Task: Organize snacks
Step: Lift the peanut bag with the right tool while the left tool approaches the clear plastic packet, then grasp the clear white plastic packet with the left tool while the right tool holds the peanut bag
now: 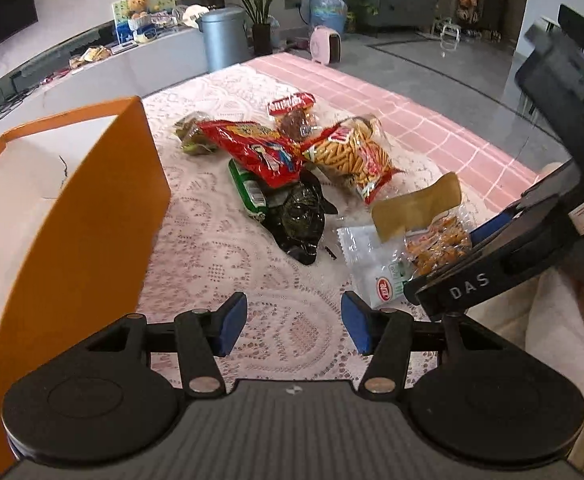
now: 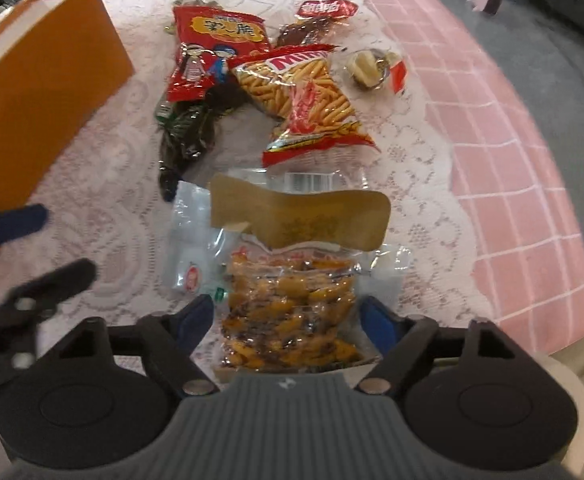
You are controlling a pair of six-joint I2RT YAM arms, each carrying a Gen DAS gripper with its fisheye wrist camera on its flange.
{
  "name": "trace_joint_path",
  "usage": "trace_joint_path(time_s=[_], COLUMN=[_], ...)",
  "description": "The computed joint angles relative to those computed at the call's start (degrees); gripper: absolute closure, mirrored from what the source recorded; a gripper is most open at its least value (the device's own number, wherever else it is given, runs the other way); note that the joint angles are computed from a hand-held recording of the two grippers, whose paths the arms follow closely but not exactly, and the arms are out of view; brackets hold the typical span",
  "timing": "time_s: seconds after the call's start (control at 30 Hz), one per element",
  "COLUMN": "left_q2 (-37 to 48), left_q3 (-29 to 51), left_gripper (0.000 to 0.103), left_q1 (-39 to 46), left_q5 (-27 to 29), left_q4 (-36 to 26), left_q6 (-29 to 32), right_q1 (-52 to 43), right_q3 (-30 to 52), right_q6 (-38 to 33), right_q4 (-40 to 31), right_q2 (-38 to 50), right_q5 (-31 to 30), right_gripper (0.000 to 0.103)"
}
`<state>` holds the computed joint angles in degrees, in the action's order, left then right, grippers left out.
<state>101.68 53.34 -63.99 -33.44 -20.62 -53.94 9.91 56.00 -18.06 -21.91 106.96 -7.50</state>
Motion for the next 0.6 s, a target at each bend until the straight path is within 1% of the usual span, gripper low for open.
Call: trace_joint_path(time_s=[0.13,0.27,0.4,0.5,0.57,0.6], left_q2=[-0.8,-0.9,-0.7,-0.2,0.3,0.5], left_q3=[-0.7,-0.8,-0.6,-0.1,0.2,0.4], left_gripper=[0.039,0.039,0.039,0.038,0.038,0.038], left_q1=[-0.6,-0.9,-0.8,-0.6,-0.2,0.2], left_q5=[-1.4,-2.2,-2.4,-2.7,-2.1,-1.5], left_q4=[0.8,1.2,0.9,2.3,4.0,5.3], left_q6=[0.9,1.7,2.9,6.3,10.0,12.2], right_q1=[-0.4,-0.9,-1.3,-2.6,-4.3,-5.2], right_q3=[-1.1,-2.7,-3.7,-3.1,-2.1,-1.5], right_q6=[0.0,-2.0,-2.8,-3.5,-3.9,-3.8], right_q4=[1.0,1.5,1.9,1.6,1.4,1.6], right_q2=[-1.0,-3.4,-6.0,-7.3,-7.5,-7.1], right_q5=[-0.3,-3.8,-4.9,-5.5,-5.6,-5.7], right_gripper=[0.030,0.031,0.032,0.033,0.033,0.038])
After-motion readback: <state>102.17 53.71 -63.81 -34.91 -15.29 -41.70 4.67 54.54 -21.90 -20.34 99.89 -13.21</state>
